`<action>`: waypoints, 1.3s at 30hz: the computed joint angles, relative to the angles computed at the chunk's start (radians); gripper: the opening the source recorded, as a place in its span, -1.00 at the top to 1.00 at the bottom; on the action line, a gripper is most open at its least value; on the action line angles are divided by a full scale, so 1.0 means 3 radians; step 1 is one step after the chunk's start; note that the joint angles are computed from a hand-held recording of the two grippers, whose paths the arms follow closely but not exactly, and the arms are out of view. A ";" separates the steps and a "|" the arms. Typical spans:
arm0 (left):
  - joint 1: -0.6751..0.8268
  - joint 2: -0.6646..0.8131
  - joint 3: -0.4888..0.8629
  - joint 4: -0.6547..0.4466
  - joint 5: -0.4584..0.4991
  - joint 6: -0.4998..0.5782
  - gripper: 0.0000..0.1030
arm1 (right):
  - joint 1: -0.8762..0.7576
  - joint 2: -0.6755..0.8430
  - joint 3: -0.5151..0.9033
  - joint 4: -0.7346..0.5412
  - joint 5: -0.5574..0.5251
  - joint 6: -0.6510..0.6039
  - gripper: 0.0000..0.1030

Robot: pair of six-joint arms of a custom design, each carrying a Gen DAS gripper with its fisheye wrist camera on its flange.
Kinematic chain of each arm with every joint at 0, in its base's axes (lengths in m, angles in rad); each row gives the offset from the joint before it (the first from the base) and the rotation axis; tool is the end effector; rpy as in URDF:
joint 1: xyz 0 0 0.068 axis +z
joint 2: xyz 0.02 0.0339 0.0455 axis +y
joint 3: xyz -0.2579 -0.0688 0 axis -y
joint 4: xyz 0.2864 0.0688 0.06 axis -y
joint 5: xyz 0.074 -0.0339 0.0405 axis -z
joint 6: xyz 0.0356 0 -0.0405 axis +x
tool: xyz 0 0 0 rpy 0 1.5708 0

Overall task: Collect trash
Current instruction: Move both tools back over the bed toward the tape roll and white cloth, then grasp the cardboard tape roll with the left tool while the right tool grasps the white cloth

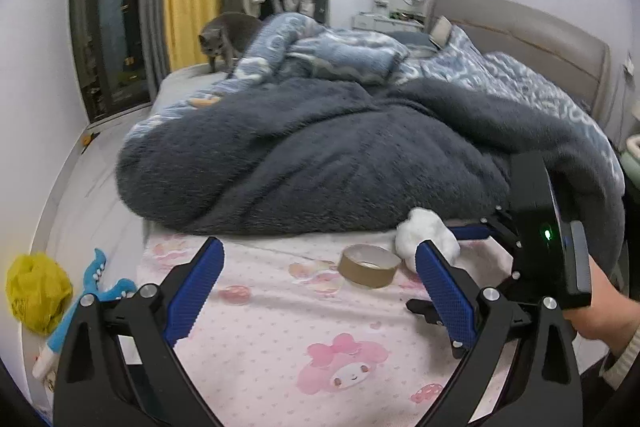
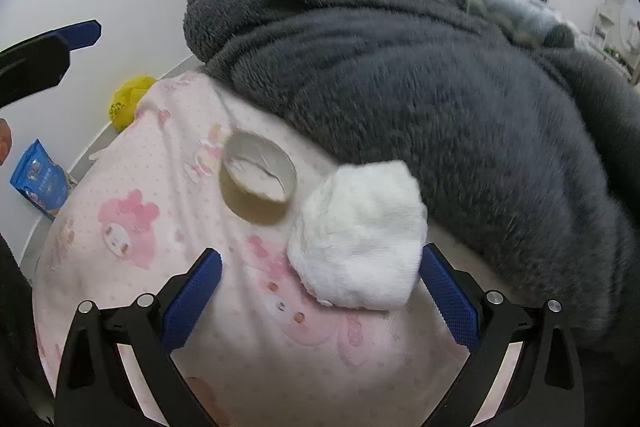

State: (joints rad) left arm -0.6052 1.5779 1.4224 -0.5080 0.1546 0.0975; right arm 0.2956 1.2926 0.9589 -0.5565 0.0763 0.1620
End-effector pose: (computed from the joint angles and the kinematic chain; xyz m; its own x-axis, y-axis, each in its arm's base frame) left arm 0.3259 -0.2321 0.3191 -0.4397 0.4211 -0.7933 0.7081 0.7059 -0.0177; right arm 0.2957 0.0872 0.2393 -0.7732 -0.0673 -0.6306 -0.1215 0.9917 0.0430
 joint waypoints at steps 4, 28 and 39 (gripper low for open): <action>-0.0070 0.0220 0.0129 -0.0121 0.0027 0.0082 -0.90 | -0.0146 -0.0106 -0.0140 0.0147 -0.0218 0.0061 -0.93; -0.0291 0.1097 0.0706 -0.0365 -0.0089 -0.0234 -0.82 | -0.0610 -0.0606 -0.0306 0.0087 -0.0633 0.0163 0.10; -0.0423 0.1222 0.0787 -0.0320 -0.0330 -0.0354 -0.16 | -0.0785 -0.1110 -0.0485 -0.0073 -0.0924 0.0244 0.09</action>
